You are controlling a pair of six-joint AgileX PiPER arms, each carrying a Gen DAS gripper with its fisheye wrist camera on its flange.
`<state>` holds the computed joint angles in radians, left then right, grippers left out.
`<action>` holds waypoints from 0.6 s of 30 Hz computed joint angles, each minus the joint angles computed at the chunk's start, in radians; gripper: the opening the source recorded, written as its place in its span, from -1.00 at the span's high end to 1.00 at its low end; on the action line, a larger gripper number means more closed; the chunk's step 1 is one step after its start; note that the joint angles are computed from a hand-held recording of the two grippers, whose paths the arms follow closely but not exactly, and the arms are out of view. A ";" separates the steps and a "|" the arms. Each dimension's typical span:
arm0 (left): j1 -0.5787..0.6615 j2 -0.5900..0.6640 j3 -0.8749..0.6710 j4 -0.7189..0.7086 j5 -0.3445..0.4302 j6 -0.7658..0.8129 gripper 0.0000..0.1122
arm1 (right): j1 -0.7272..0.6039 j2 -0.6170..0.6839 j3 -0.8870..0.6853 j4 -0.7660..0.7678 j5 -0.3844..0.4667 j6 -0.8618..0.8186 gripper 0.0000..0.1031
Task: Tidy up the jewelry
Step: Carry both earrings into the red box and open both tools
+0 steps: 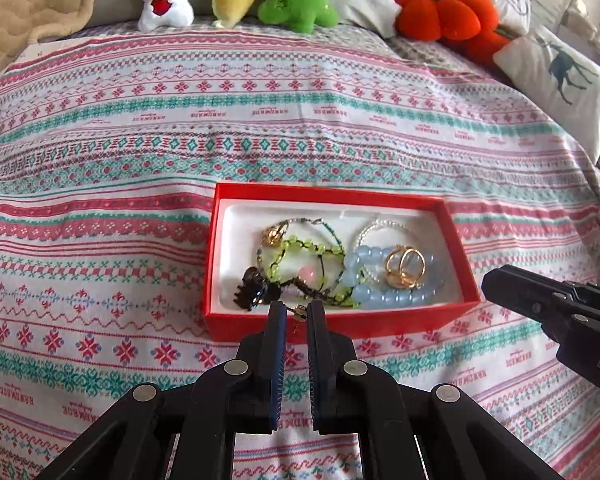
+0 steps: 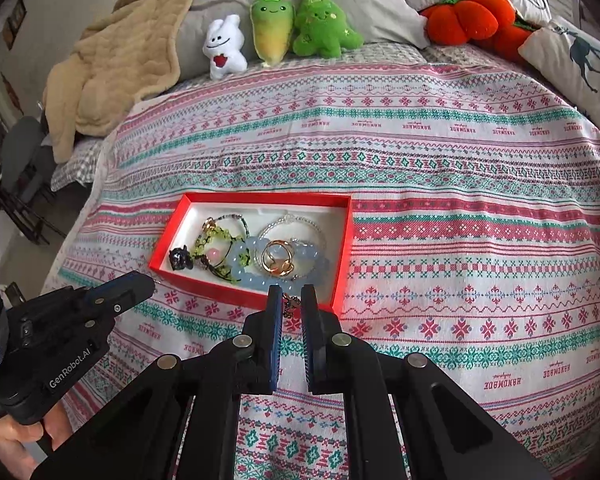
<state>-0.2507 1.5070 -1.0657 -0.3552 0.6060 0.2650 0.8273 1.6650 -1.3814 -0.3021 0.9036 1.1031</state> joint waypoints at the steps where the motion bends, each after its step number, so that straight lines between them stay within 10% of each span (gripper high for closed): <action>1: -0.005 0.018 -0.012 -0.010 -0.003 0.000 0.92 | -0.012 0.004 -0.002 0.008 -0.007 -0.009 0.82; 18: -0.065 0.188 -0.126 -0.008 -0.088 -0.036 0.86 | -0.171 0.100 -0.010 0.154 -0.140 -0.119 0.81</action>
<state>-0.3157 1.6953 -1.1913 -0.3633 0.5181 0.2290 0.6567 1.7646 -1.3912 -0.1485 0.7637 0.9837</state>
